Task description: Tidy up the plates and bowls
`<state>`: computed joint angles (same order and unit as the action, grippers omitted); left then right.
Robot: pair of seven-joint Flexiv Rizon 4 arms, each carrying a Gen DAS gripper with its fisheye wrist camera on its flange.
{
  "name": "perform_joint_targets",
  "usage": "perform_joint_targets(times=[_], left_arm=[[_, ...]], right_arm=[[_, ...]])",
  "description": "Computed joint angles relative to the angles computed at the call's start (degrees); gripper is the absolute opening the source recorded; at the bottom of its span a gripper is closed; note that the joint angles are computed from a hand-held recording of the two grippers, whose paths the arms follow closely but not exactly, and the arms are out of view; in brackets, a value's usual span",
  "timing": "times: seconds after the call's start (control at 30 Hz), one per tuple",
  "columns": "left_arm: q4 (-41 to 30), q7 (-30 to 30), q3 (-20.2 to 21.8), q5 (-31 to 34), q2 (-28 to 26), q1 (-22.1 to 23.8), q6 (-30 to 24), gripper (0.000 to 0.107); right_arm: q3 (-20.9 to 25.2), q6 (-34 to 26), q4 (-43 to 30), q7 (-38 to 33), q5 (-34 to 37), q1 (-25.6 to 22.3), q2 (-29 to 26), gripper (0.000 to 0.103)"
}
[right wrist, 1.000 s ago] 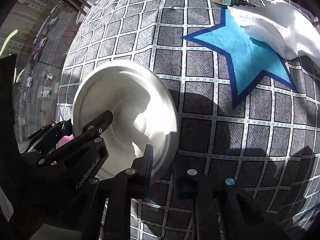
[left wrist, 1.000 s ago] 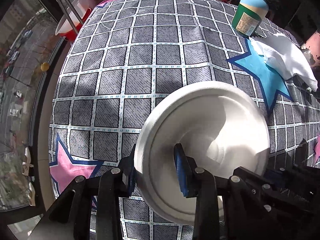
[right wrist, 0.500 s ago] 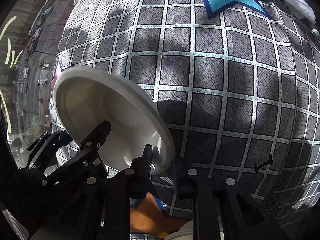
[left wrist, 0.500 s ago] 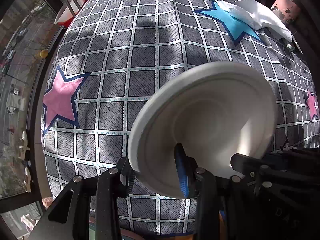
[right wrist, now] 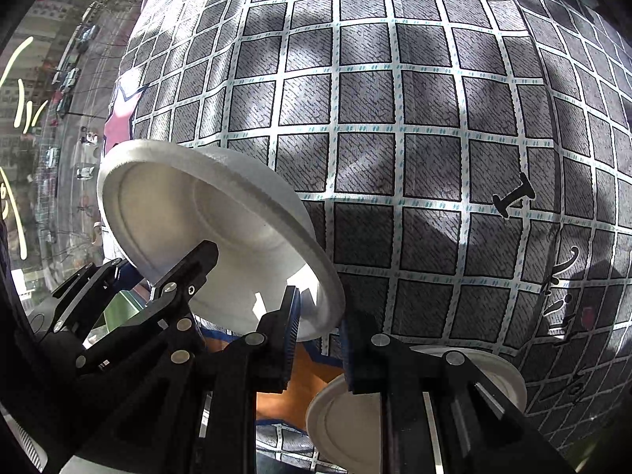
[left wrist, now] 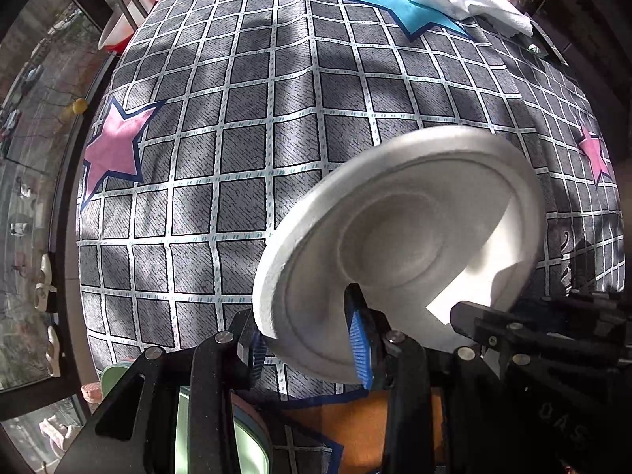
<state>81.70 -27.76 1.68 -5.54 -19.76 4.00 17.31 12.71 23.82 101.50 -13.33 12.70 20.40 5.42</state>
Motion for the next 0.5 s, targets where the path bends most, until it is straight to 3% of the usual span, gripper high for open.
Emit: perform_joint_targets(times=[0.1, 0.5], left_arm=[[2.24, 2.44, 1.32, -1.42, 2.07, 0.57, 0.35, 0.038], [-0.93, 6.48, 0.11, -4.24, 3.42, 2.64, -4.49, 0.041]], right_arm=[[1.33, -0.09, 1.50, 2.48, -1.52, 0.51, 2.18, 0.020], [2.20, -5.51, 3.02, 7.66, -3.05, 1.09, 11.02, 0.020]])
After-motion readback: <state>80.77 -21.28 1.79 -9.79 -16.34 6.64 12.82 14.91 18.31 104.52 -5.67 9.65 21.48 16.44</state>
